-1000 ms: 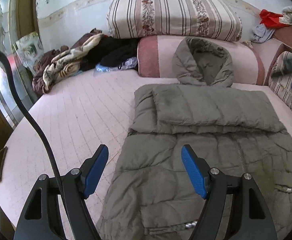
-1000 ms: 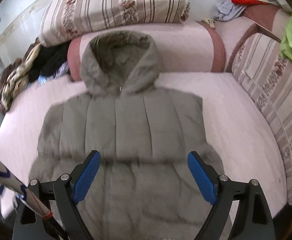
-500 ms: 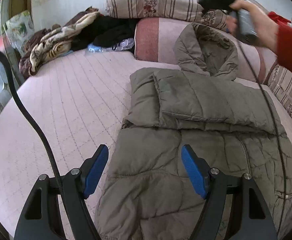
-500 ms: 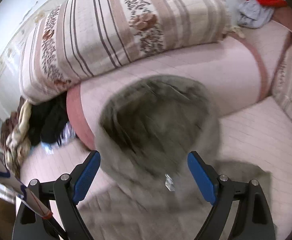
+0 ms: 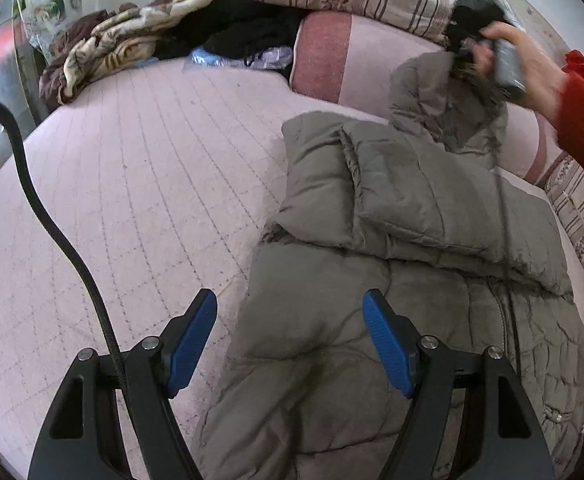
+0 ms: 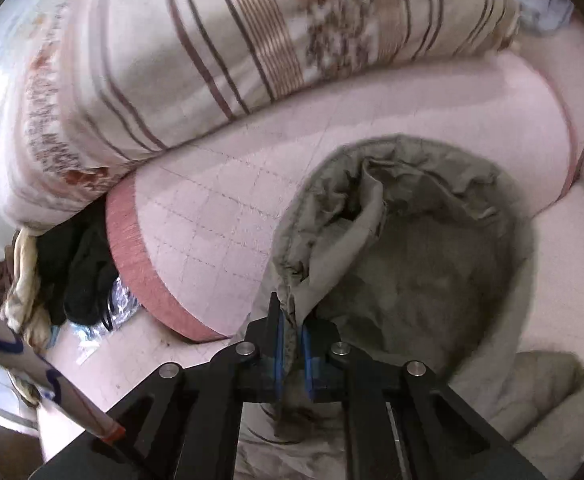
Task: Fold large clothes
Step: 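Reach to the hood and grasp it with the right gripper, then fold the held hood down over the jacket body with the right gripper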
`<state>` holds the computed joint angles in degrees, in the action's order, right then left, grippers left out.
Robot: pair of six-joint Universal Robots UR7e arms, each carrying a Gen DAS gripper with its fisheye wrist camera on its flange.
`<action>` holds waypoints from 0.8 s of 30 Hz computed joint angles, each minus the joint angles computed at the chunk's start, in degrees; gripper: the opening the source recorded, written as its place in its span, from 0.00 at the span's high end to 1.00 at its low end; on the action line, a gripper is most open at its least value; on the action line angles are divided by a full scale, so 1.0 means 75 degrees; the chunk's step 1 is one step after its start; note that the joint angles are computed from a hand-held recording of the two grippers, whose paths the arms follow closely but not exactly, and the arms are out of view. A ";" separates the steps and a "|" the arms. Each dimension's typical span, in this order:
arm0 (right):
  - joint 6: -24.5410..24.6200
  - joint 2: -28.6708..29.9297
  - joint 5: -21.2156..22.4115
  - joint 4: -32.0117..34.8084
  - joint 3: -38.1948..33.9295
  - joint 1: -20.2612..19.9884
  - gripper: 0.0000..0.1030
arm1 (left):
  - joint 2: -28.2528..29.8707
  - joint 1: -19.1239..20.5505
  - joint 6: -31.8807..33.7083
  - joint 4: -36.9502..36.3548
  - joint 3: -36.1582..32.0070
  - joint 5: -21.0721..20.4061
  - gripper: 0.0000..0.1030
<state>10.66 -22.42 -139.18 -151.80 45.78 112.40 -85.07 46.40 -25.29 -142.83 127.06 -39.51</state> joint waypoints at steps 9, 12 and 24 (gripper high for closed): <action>-0.0121 -0.2787 -0.0107 -0.1773 0.5124 0.1190 0.94 | -0.0359 -0.0413 -0.0130 0.0009 0.0294 0.0839 0.28; 0.0351 -0.3414 -0.0061 -0.2106 0.6579 0.1602 0.94 | -0.0614 -0.0349 -0.0536 0.0386 0.0282 0.0825 0.28; 0.2294 -0.2996 0.0540 -0.3105 0.8806 0.1103 0.95 | -0.0864 -0.0184 -0.1322 0.1025 0.0271 0.1200 0.28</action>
